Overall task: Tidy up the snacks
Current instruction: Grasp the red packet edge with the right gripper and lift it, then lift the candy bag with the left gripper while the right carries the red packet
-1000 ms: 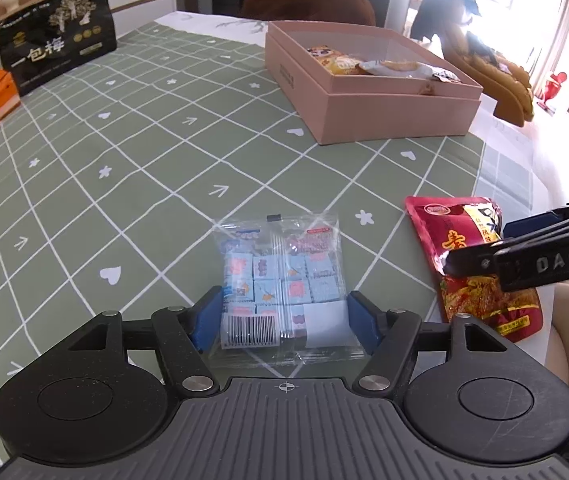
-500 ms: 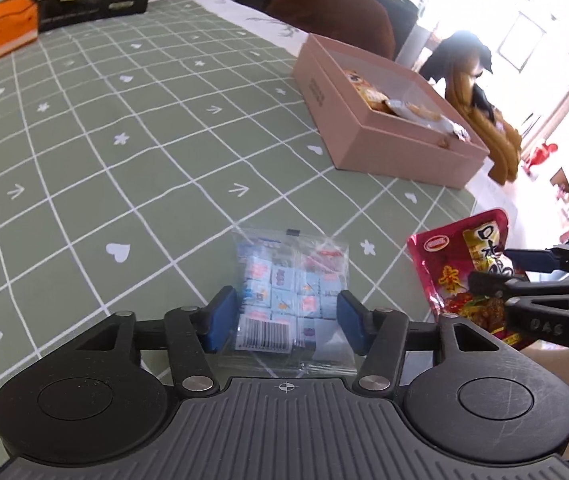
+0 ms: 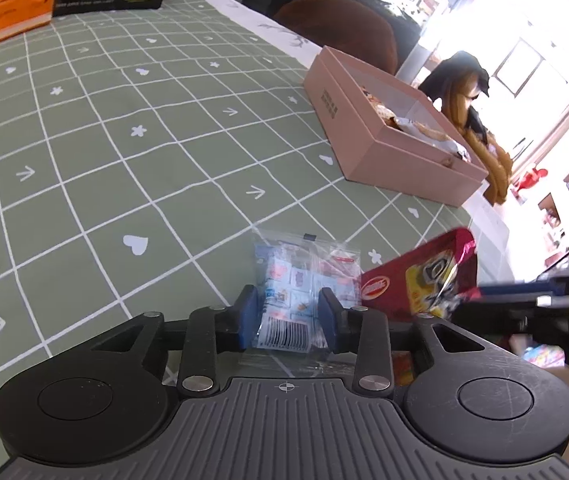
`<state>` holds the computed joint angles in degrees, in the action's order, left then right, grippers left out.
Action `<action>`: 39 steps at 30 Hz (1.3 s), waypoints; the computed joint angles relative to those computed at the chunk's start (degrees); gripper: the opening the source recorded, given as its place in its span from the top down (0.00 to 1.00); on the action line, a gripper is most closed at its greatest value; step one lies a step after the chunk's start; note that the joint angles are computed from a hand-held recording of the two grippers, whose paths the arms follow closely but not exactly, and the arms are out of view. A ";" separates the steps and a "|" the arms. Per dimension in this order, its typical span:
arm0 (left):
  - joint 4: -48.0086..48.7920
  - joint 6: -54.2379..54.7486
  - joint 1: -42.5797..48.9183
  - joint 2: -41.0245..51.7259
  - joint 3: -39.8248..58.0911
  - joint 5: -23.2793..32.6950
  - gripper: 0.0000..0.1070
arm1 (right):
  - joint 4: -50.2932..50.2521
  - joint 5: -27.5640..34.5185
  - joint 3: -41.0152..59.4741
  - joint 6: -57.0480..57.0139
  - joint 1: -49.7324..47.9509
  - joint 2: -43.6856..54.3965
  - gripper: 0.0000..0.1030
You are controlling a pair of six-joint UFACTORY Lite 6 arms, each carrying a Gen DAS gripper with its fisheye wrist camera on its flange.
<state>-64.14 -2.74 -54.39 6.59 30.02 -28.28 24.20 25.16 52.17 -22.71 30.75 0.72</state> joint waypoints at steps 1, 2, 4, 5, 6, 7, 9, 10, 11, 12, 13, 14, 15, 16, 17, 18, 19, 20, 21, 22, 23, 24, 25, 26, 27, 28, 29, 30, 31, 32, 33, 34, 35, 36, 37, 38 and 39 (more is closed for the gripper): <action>1.17 -1.44 0.12 -0.27 -0.51 -0.17 0.66 | 3.01 1.33 0.45 -2.66 -0.29 0.43 0.71; 1.94 -2.35 0.16 -0.44 -0.90 -0.34 0.66 | 5.91 2.66 0.84 -5.34 -0.52 1.20 0.71; 2.36 -3.01 -0.02 -0.29 -1.05 -0.73 0.66 | 7.15 3.57 0.81 -6.18 0.39 2.43 0.70; 2.29 -3.00 -0.13 -0.16 -1.00 -0.92 0.66 | 4.81 2.12 0.44 -3.86 1.89 3.28 0.70; 2.03 -2.83 -0.34 0.01 -0.91 -1.15 0.66 | 2.57 0.74 -0.16 -1.61 3.19 3.92 0.70; 1.41 -2.29 -0.65 0.04 -0.86 -1.33 0.66 | 0.85 -0.34 -0.14 0.21 4.07 5.38 0.70; 0.31 -0.51 -0.64 0.16 -0.38 -0.95 0.66 | -0.37 -1.64 0.48 2.23 4.82 8.73 0.70; -0.63 0.75 -0.58 0.10 -0.02 -0.46 0.66 | 0.11 -2.11 0.63 2.20 4.60 9.88 0.69; -1.72 2.19 -0.48 0.02 0.33 0.05 0.66 | 2.40 -2.19 0.78 0.56 3.76 10.59 0.69; -3.66 4.63 -0.35 0.13 1.10 0.77 0.66 | 4.73 -1.25 0.86 -1.57 2.47 10.37 0.69; -5.40 6.91 -0.08 0.31 1.89 1.49 0.66 | 6.11 -0.51 1.18 -2.96 1.13 10.39 0.70; -6.94 9.44 0.40 0.61 2.97 2.56 0.66 | 5.34 -0.64 1.26 -2.27 0.34 10.18 0.70; -7.88 11.89 1.02 1.02 4.05 3.68 0.66 | 3.73 -0.87 1.52 -1.22 -0.40 10.16 0.70; -11.16 16.73 1.31 1.58 5.52 4.78 0.61 | 1.17 -1.19 1.82 0.70 -1.11 10.18 0.70; -15.00 22.73 1.10 2.95 7.65 5.15 0.60 | -1.60 -1.27 2.34 2.73 -1.93 10.30 0.70; -19.65 28.73 0.20 4.17 9.54 4.52 0.57 | -4.58 -1.63 2.71 5.20 -2.48 10.47 0.70; -24.13 34.72 -1.02 5.91 11.90 3.17 0.55 | -7.75 -2.16 2.99 7.89 -3.12 10.69 0.70; -28.69 40.72 -2.03 7.48 14.17 2.05 0.54 | -10.38 -2.71 3.11 10.21 -3.85 10.82 0.70; -32.70 46.71 -3.17 9.41 16.93 0.38 0.53 | -11.67 -3.32 3.04 11.10 -4.72 11.04 0.70; -35.98 51.85 -4.01 10.97 19.29 -1.00 0.53 | -13.12 -3.76 2.85 12.38 -5.50 10.91 0.70; -38.05 55.48 -4.65 12.53 21.43 -2.27 0.52 | -14.27 -4.18 2.51 13.49 -6.17 10.69 0.70; -40.20 58.81 -5.07 14.19 23.66 -3.58 0.49 | -15.10 -4.57 2.34 14.18 -6.69 10.66 0.70; -41.24 60.52 -5.15 15.02 24.79 -4.21 0.49 | -16.12 -4.98 1.86 14.93 -7.15 10.29 0.70; -42.63 62.68 -5.12 15.96 26.20 -4.75 0.48 | -17.14 -5.50 1.14 15.63 -7.47 9.79 0.70; -43.85 64.51 -5.00 16.60 27.27 -5.06 0.48 | -17.24 -5.86 0.57 15.26 -7.90 9.43 0.70; -44.80 66.00 -4.96 17.13 28.16 -5.33 0.48 | -17.24 -6.29 -0.04 14.98 -8.11 9.08 0.70; -45.19 66.97 -4.99 17.55 28.75 -5.52 0.48 | -16.90 -6.74 -0.73 14.42 -8.30 8.67 0.70; -45.15 67.38 -4.91 17.69 28.99 -5.44 0.48 | -16.58 -7.09 -1.07 13.99 -8.40 8.53 0.70; -44.79 67.20 -4.91 17.69 28.91 -5.31 0.48 | -16.15 -7.39 -1.47 13.50 -8.49 8.28 0.70; -44.65 67.24 -4.86 17.72 29.00 -5.29 0.48 | -15.81 -7.71 -1.74 13.32 -8.45 8.18 0.70; -44.22 66.85 -4.89 17.65 28.78 -5.28 0.48 | -15.16 -7.97 -1.75 12.94 -8.42 8.36 0.70; -43.91 66.56 -5.02 17.61 28.67 -5.38 0.48 | -14.01 -8.09 -1.85 11.93 -8.61 8.34 0.70; -43.41 66.21 -5.05 17.57 28.50 -5.39 0.48 | -12.56 -8.12 -1.96 10.62 -8.86 8.26 0.70; -42.86 65.71 -5.01 17.52 28.29 -5.27 0.47 | -11.21 -8.01 -2.16 9.33 -9.15 7.97 0.70; -42.49 65.28 -4.94 17.36 27.95 -5.25 0.46 | -9.31 -8.04 -2.26 7.45 -9.55 7.97 0.70; -43.09 65.63 -5.10 17.52 28.01 -6.62 0.46 | -7.28 -8.05 -2.37 5.40 -10.05 7.98 0.70; -43.78 66.13 -5.36 17.84 28.22 -8.68 0.46 | -5.57 -8.11 -2.50 3.65 -10.49 7.99 0.70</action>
